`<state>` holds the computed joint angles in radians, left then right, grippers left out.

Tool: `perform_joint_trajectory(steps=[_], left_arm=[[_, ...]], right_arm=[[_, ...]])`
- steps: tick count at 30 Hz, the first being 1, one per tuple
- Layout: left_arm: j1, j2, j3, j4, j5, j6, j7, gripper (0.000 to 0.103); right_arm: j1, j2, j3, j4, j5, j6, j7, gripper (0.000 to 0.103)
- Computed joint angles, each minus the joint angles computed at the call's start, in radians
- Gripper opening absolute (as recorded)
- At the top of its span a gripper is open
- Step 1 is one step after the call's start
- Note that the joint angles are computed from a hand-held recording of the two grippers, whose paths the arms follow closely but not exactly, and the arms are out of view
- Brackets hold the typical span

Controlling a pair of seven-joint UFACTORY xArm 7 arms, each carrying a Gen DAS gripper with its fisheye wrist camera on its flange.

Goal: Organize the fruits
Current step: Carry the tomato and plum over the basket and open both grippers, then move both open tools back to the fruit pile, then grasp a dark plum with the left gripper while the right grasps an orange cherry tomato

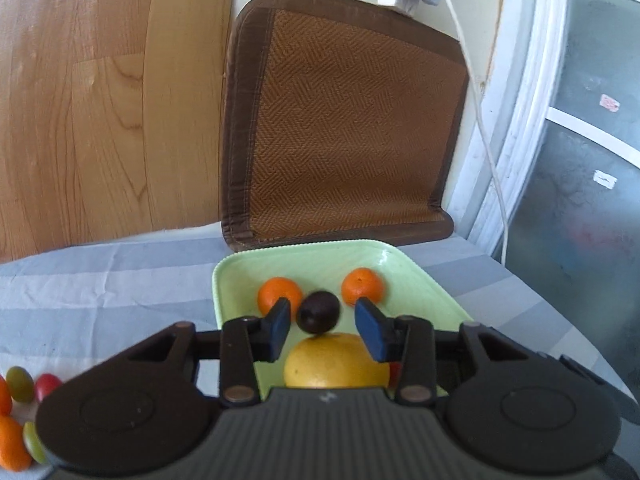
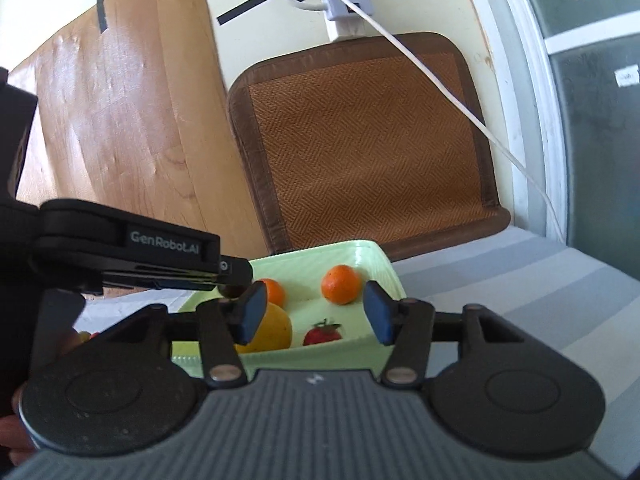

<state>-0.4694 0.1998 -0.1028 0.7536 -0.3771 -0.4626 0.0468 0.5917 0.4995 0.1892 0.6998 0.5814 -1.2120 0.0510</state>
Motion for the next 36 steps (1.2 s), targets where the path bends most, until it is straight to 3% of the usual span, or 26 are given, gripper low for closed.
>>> perform_joint_trajectory(steps=[5,8,11,14,15,16,18,22,24,28,30,32,36], left_arm=[[0.128,-0.119,-0.040,-0.160,0.209,-0.084,-0.216,0.041],[0.216,-0.264,0.006,-0.333,0.365,-0.180,-0.360,0.042],[0.292,-0.430,0.019,-0.495,0.269,-0.219,-0.296,0.042],[0.438,-0.573,-0.103,-0.597,0.004,-0.160,-0.115,0.042],[0.470,-0.612,-0.111,-0.627,-0.033,-0.142,-0.084,0.042],[0.472,-0.631,-0.078,-0.656,-0.029,-0.140,-0.081,0.042],[0.457,-0.627,0.031,-0.692,0.080,-0.150,-0.125,0.042],[0.425,-0.505,0.169,-0.686,0.318,-0.206,-0.225,0.042],[0.423,-0.435,0.187,-0.667,0.393,-0.231,-0.248,0.042],[0.442,-0.328,0.092,-0.617,0.318,-0.233,-0.206,0.041],[0.437,-0.293,0.077,-0.606,0.292,-0.229,-0.198,0.039],[0.438,-0.273,0.084,-0.611,0.314,-0.281,-0.205,0.036],[0.432,-0.272,0.078,-0.599,0.307,-0.254,-0.188,0.026]], right_arm=[[-0.024,-0.009,0.002,-0.014,-0.021,0.006,0.065,0.054],[-0.015,-0.002,-0.001,-0.014,-0.002,-0.021,0.069,0.055],[0.009,0.017,0.001,-0.011,0.051,-0.086,0.051,0.055],[0.032,0.029,0.013,-0.003,0.123,-0.136,0.025,0.054],[0.041,0.029,0.020,-0.003,0.142,-0.153,0.022,0.054],[0.050,0.029,0.027,-0.005,0.145,-0.169,0.021,0.054],[0.069,0.023,0.039,-0.004,0.116,-0.170,0.001,0.054],[0.079,-0.017,0.052,0.024,-0.074,0.036,-0.079,0.054],[0.077,-0.023,0.055,0.072,-0.145,0.183,-0.091,0.053],[0.116,0.017,0.028,0.214,-0.171,0.391,-0.147,0.048],[0.118,0.040,0.020,0.279,-0.179,0.476,-0.128,0.047],[0.109,0.061,0.014,0.335,-0.190,0.542,-0.084,0.046],[0.080,0.097,0.015,0.408,-0.265,0.627,0.023,0.046]])
